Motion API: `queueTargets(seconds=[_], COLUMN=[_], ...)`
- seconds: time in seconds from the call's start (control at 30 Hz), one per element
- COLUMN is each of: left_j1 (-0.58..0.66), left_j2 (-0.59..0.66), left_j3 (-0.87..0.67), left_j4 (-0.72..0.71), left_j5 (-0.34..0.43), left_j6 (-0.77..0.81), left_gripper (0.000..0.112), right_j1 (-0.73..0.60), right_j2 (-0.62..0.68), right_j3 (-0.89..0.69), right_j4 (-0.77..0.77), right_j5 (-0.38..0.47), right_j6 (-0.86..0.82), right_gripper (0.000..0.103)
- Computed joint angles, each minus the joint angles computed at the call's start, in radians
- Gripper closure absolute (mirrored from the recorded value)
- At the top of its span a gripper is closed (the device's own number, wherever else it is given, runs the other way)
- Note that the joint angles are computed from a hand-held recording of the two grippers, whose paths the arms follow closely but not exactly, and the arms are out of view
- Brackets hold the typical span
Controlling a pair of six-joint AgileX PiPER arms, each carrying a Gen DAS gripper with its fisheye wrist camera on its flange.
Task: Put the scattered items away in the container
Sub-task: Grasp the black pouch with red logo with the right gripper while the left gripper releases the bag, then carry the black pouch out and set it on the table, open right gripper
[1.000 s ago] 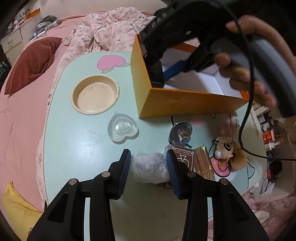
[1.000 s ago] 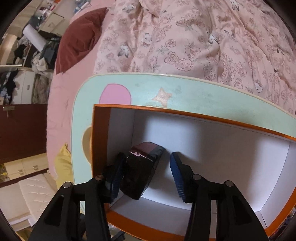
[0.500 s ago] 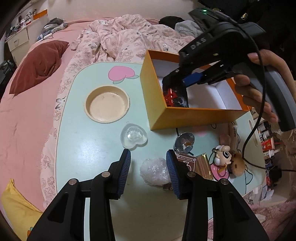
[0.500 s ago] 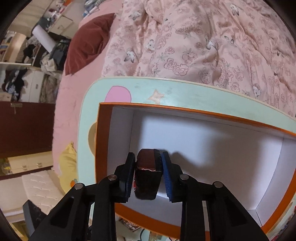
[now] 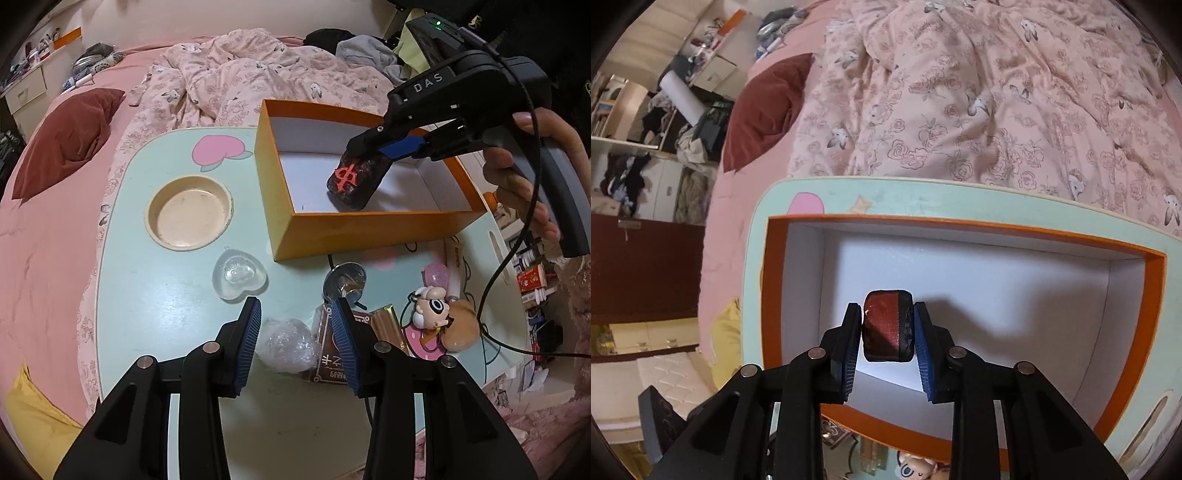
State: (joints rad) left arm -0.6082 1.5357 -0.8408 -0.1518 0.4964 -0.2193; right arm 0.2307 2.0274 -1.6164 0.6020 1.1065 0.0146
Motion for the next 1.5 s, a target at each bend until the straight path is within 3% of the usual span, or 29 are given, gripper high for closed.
queueTargets(seconds=[0.07, 0.33, 0.5, 0.73, 0.97, 1.17, 1.27, 1.5], left_j1=[-0.004, 0.006, 0.002, 0.005, 0.005, -0.029, -0.084, -0.269], left_j2=[0.004, -0.001, -0.003, -0.035, -0.127, -0.252, -0.291, -0.253], left_j3=[-0.003, 0.01, 0.014, 0.037, 0.08, 0.148, 0.19, 0.287], left_j4=[0.018, -0.013, 0.003, -0.003, -0.018, 0.197, 0.256, 0.297], left_j5=[0.001, -0.015, -0.013, -0.02, -0.048, -0.053, -0.058, -0.175], left_j6=[-0.018, 0.007, -0.015, -0.023, -0.051, -0.296, -0.383, -0.553], left_gripper=[0.071, 0.071, 0.071, 0.071, 0.071, 0.071, 0.062, 0.061], right_j1=[0.021, 0.06, 0.067, -0.008, -0.112, -0.314, -0.427, -0.544], right_j2=[-0.029, 0.012, -0.027, -0.206, -0.505, -0.736, -0.786, -0.828], right_j3=[0.034, 0.057, 0.085, 0.205, 0.493, 0.862, 1.023, 1.277], right_j4=[-0.027, -0.049, -0.068, 0.028, 0.174, 0.304, 0.377, 0.492], right_j5=[-0.029, -0.009, -0.059, -0.082, -0.098, -0.101, -0.069, -0.068], right_j6=[-0.017, -0.033, -0.037, -0.124, -0.267, -0.464, -0.596, -0.833], right_gripper=[0.077, 0.077, 0.077, 0.077, 0.077, 0.077, 0.077, 0.077])
